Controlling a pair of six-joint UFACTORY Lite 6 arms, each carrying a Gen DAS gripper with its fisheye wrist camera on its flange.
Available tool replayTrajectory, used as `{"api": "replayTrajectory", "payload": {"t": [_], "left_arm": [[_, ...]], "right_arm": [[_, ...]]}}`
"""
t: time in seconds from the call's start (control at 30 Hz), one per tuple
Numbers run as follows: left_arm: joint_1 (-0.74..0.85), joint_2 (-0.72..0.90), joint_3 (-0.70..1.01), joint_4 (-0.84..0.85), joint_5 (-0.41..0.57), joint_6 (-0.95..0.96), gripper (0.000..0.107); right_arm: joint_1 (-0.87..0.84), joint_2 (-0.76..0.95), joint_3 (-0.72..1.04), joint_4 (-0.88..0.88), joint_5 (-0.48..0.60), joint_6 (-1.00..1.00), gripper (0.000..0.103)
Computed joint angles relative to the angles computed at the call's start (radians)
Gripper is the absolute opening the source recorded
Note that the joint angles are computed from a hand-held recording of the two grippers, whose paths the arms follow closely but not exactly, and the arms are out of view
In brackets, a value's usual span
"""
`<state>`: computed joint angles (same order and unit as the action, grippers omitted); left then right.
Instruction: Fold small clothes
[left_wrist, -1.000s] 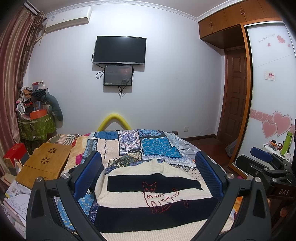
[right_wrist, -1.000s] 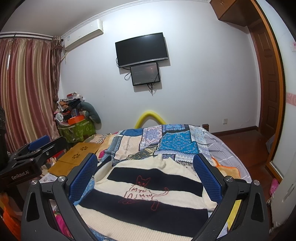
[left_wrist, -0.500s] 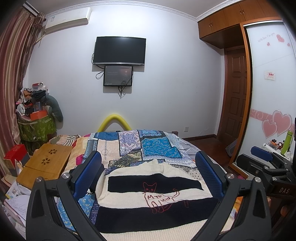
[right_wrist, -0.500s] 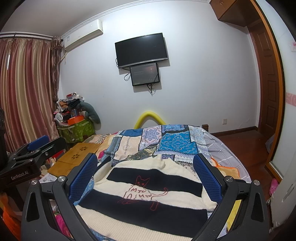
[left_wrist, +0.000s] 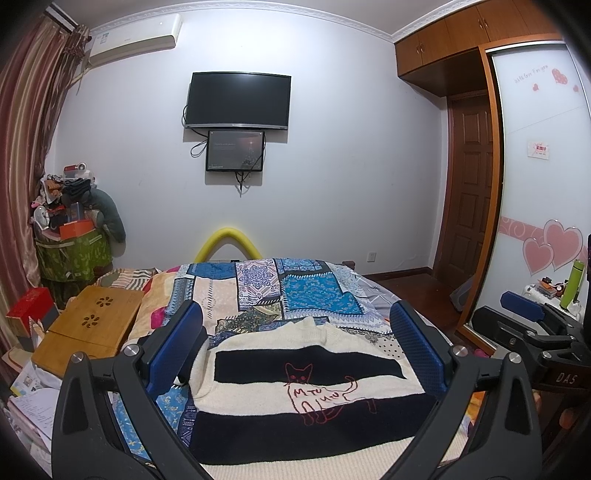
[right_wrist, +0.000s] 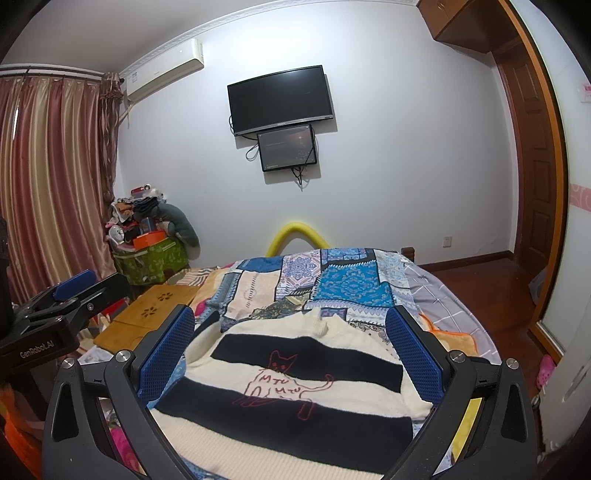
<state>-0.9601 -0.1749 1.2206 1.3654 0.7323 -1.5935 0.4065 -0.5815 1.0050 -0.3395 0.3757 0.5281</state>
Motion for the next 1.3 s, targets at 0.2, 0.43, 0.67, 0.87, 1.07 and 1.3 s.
{"api": "replayTrajectory", "payload": {"t": [0.2, 0.43, 0.67, 0.87, 1.07, 1.3], "left_arm": [[-0.002, 0.012, 0.002, 0.011, 0.007, -0.01, 0.102], [0.076, 0.043, 0.005, 0.008, -0.052, -0.024, 0.102], [0.27, 0.104, 0.071, -0.101, -0.172, 0.077, 0.102], [0.466, 0.216, 0.177, -0.298, -0.25, 0.285, 0.102], [0.661, 0.4, 0.317, -0.561, -0.292, 0.551, 0.102], [0.852, 0.702, 0.571, -0.941, -0.273, 0.921, 0.102]], "right_arm": [[-0.041, 0.007, -0.008, 0.094, -0.019, -0.102, 0.103], [-0.055, 0.069, 0.007, 0.07, -0.046, -0.098, 0.103], [-0.083, 0.172, 0.062, 0.094, -0.085, -0.153, 0.103], [-0.109, 0.278, 0.131, 0.121, -0.108, -0.213, 0.103], [-0.124, 0.417, 0.213, 0.092, -0.112, -0.226, 0.103], [-0.151, 0.642, 0.365, 0.089, -0.045, -0.263, 0.103]]}}
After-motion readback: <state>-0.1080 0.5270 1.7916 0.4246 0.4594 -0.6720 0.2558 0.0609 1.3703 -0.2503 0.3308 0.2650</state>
